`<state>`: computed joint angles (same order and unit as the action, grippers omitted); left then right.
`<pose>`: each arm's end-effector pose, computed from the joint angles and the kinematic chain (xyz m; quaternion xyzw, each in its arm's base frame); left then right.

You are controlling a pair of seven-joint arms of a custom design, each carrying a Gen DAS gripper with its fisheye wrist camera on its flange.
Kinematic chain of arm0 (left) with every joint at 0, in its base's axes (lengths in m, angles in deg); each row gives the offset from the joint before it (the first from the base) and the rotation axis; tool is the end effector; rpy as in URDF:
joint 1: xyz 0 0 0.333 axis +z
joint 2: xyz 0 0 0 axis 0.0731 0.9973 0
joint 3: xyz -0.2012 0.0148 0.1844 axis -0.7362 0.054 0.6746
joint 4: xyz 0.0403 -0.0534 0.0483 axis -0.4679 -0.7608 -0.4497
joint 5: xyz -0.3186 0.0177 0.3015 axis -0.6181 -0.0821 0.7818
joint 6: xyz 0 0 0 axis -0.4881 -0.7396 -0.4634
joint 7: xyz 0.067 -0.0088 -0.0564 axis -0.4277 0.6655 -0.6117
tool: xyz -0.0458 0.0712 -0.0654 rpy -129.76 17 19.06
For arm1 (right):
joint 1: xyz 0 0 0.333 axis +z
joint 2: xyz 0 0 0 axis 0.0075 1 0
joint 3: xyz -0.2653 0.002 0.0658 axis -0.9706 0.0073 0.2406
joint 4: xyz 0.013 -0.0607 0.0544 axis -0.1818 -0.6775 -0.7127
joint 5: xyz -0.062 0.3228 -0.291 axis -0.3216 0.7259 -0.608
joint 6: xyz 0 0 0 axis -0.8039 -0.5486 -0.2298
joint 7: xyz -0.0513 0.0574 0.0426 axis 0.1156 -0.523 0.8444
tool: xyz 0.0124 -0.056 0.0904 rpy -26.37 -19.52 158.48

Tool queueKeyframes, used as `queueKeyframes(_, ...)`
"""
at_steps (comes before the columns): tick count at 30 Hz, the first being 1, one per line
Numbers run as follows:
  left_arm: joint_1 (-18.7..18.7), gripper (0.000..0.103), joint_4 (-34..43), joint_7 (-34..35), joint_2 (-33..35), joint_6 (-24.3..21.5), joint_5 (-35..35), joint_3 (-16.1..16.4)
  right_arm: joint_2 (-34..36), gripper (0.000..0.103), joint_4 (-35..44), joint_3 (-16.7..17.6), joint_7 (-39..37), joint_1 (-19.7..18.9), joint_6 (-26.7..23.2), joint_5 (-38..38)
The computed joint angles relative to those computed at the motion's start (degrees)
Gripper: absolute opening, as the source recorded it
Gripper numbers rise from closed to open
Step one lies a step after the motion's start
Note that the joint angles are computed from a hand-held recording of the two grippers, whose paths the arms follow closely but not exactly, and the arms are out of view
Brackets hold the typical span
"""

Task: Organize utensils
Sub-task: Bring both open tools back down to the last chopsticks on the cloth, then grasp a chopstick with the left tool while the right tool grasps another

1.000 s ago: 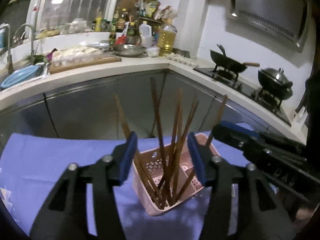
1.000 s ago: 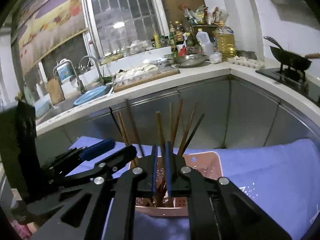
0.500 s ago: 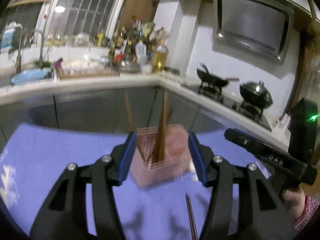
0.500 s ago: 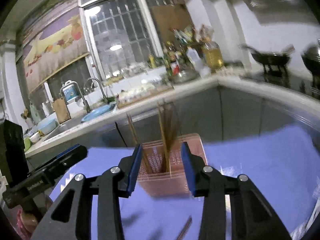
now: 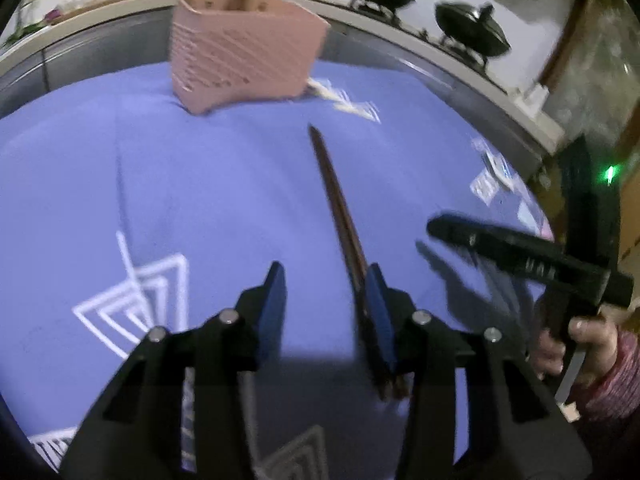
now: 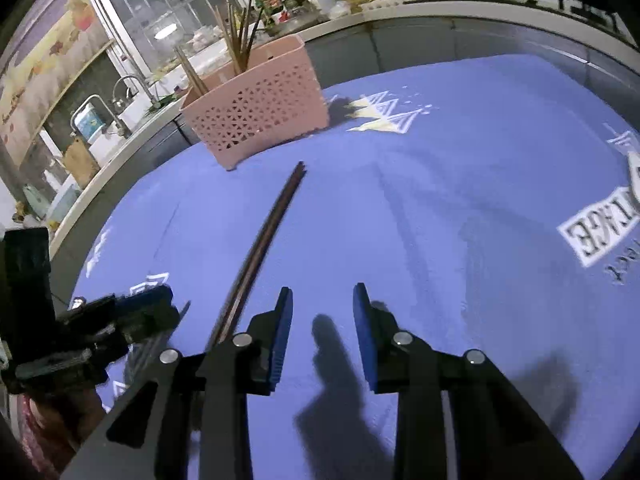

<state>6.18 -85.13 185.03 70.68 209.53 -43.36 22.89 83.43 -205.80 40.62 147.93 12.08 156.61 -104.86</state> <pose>0.6955 -0.1509 0.3377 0.3611 -0.8567 0.3682 0.0105 0.5908 0.1241 0.3171 -0.5189 0.7599 -0.2090 0.3311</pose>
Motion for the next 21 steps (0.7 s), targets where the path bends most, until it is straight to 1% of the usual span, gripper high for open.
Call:
queueKeyframes(1,-0.15,0.036,-0.77,0.15,-0.38,-0.01,0.34,-0.02,-0.52,0.032,-0.20,-0.24,0.76,0.19,-0.25,-0.71)
queueKeyframes(3,-1.16,0.033,-2.83,0.49,-1.31,2.07,1.77,0.12,-1.40,0.032,-0.78,-1.27,6.20,0.49,0.44,-5.70)
queueKeyframes(5,-1.84,0.032,-4.34,1.23,-1.99,4.90,2.39,0.10,-1.56,0.032,-0.50,-1.04,9.34,0.12,0.54,-8.67)
queueKeyframes(7,-2.06,0.032,-4.42,0.99,-2.12,4.75,2.85,0.06,-1.74,0.032,-0.61,-0.50,10.97,-0.58,0.87,-10.53)
queueKeyframes(8,-2.40,0.032,-4.89,1.00,-2.34,5.76,3.26,0.08,-1.65,0.032,-0.53,-0.27,11.45,-0.95,1.10,-11.04)
queueKeyframes(10,-3.49,0.027,-6.13,0.89,-2.84,9.27,4.62,0.15,-1.38,0.032,-0.23,0.05,12.47,-1.48,1.57,-11.81)
queueKeyframes(14,-4.87,0.027,-7.55,-0.16,-3.37,14.32,7.15,0.10,-1.43,0.032,0.09,-0.23,17.35,-1.74,2.13,-15.99)
queueKeyframes(16,-5.61,0.027,-8.51,-0.21,-3.53,17.59,8.62,-0.03,-1.62,0.032,0.11,-0.30,20.26,-2.06,2.57,-18.49)
queueKeyframes(17,-6.04,0.027,-8.68,-0.41,-3.33,19.14,9.46,-0.09,-1.75,0.032,0.03,-0.10,20.69,-2.35,2.63,-18.87)
queueKeyframes(18,-6.14,0.027,-8.53,-0.71,-3.11,19.75,9.97,-0.21,-1.84,0.032,-0.01,0.17,20.72,-2.62,2.59,-18.87)
queueKeyframes(20,-5.77,0.013,-7.92,-1.11,-2.54,20.30,10.12,-0.54,-2.00,0.032,-0.09,0.48,21.00,-3.02,2.59,-19.22)
queueKeyframes(21,-5.30,0.007,-7.01,-1.30,-1.99,19.33,9.96,-0.70,-2.07,0.032,-0.17,0.65,20.91,-3.23,2.64,-19.22)
